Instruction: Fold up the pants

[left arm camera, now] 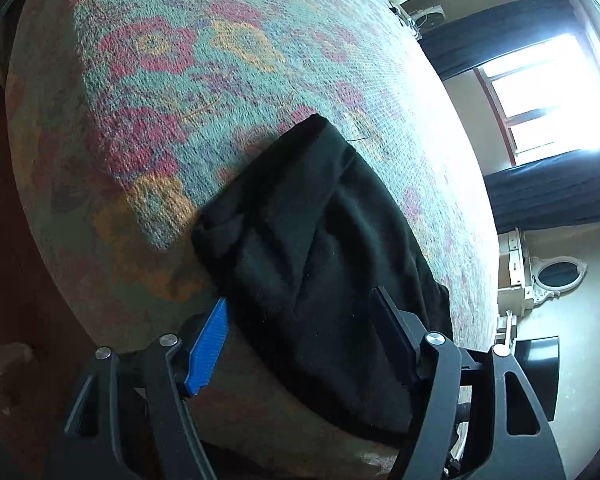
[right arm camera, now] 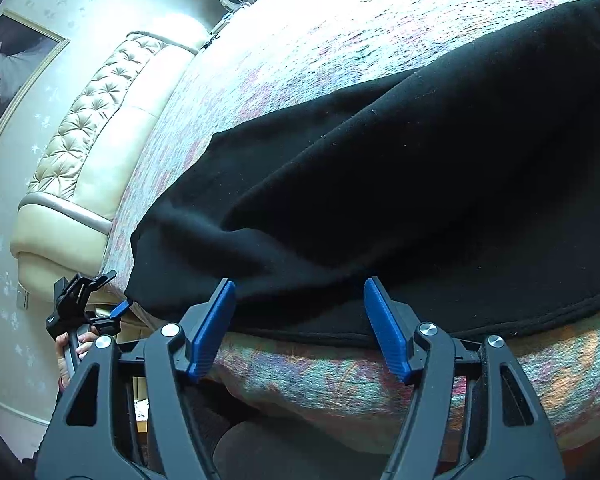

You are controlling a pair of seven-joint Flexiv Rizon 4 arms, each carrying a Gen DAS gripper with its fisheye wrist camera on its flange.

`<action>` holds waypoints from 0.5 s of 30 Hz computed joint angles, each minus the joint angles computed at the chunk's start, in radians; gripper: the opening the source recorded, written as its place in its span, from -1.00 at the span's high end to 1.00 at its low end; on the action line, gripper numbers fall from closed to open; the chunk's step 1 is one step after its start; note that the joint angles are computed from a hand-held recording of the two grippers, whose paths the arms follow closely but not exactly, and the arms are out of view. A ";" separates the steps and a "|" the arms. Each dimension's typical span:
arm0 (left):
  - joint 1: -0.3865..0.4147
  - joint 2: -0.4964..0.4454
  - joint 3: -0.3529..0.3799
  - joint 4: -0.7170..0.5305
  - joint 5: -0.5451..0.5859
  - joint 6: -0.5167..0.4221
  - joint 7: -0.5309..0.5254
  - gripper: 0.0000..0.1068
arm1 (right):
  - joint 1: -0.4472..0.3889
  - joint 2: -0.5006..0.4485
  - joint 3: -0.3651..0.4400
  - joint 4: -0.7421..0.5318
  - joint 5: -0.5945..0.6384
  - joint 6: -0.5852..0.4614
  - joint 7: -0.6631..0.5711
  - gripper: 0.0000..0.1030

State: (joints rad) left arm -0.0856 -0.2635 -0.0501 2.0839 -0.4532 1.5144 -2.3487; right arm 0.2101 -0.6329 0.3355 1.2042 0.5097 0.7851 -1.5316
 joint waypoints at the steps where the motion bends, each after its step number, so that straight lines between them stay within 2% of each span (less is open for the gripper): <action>1: -0.018 -0.006 0.031 -0.018 0.034 -0.018 -0.015 0.28 | 0.005 0.000 -0.003 -0.001 -0.003 0.000 0.006 -0.29; 2: -0.032 -0.007 0.055 -0.031 0.063 -0.048 -0.031 0.54 | 0.005 0.001 -0.003 0.001 -0.003 0.001 0.008 -0.29; 3: -0.035 -0.011 0.064 -0.040 0.078 -0.065 -0.040 0.67 | 0.004 0.002 -0.002 0.004 -0.002 0.002 0.009 -0.29; 5: -0.056 -0.016 0.107 -0.060 0.132 -0.116 -0.099 0.78 | 0.000 0.003 0.004 0.002 0.010 0.002 0.012 -0.29; 9: -0.018 -0.003 0.069 -0.017 0.094 -0.098 -0.119 0.83 | -0.021 0.016 0.024 0.015 0.071 0.019 0.027 -0.29; 12: 0.014 -0.001 0.025 0.009 0.041 -0.063 -0.083 0.83 | -0.048 0.022 0.051 0.020 0.147 0.019 0.034 -0.29; 15: -0.008 -0.003 0.060 -0.006 0.083 -0.086 -0.103 0.83 | -0.054 0.020 0.059 0.017 0.193 -0.005 0.048 -0.29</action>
